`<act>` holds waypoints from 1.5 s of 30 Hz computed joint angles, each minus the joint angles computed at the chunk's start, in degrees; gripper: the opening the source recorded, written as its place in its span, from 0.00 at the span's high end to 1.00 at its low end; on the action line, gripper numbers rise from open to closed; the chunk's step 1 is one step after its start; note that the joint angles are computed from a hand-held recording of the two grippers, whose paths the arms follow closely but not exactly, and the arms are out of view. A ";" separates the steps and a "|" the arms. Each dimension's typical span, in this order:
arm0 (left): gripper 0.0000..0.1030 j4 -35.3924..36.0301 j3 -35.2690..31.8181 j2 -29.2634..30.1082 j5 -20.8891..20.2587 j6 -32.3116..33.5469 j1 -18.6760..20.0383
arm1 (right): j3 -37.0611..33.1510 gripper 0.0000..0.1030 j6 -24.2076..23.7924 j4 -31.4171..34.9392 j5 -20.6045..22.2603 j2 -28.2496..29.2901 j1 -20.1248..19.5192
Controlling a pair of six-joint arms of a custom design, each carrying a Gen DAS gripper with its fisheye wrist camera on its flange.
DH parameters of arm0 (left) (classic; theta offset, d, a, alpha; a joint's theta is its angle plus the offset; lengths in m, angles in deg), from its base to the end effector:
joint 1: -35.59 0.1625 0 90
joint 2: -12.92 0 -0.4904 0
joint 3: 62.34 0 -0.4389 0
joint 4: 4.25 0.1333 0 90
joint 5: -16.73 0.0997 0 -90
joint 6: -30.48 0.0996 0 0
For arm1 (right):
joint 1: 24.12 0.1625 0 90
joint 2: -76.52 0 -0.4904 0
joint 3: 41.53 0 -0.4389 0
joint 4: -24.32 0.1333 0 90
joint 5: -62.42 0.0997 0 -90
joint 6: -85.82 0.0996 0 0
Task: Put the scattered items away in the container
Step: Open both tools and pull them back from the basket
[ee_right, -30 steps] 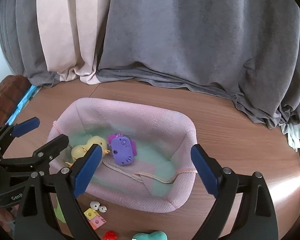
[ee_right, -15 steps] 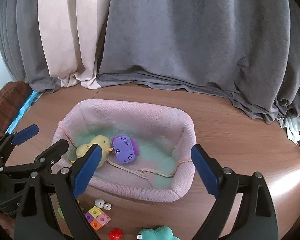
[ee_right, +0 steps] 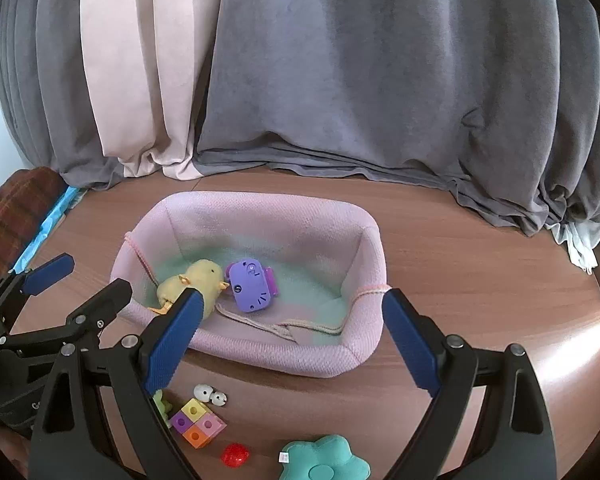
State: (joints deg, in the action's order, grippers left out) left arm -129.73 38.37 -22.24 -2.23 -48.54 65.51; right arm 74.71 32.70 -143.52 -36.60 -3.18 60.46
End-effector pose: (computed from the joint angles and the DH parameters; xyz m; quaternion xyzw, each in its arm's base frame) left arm -0.4522 -0.5227 -0.0326 0.0193 0.8001 -0.4520 0.3939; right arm 0.0624 -0.5887 0.3756 0.3518 -0.8644 0.2707 0.2361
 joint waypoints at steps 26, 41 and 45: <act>0.22 2.28 2.10 1.73 -0.86 -4.32 -3.02 | 5.54 0.13 -2.81 -2.29 1.25 -3.86 -4.34; 0.22 -0.58 4.22 2.76 -3.22 -4.36 -3.78 | 8.34 0.13 -3.91 -2.65 0.74 -5.11 -6.74; 0.22 -1.05 4.60 2.94 -3.84 -4.44 -3.88 | 8.74 0.13 -4.10 -2.70 0.31 -5.25 -7.22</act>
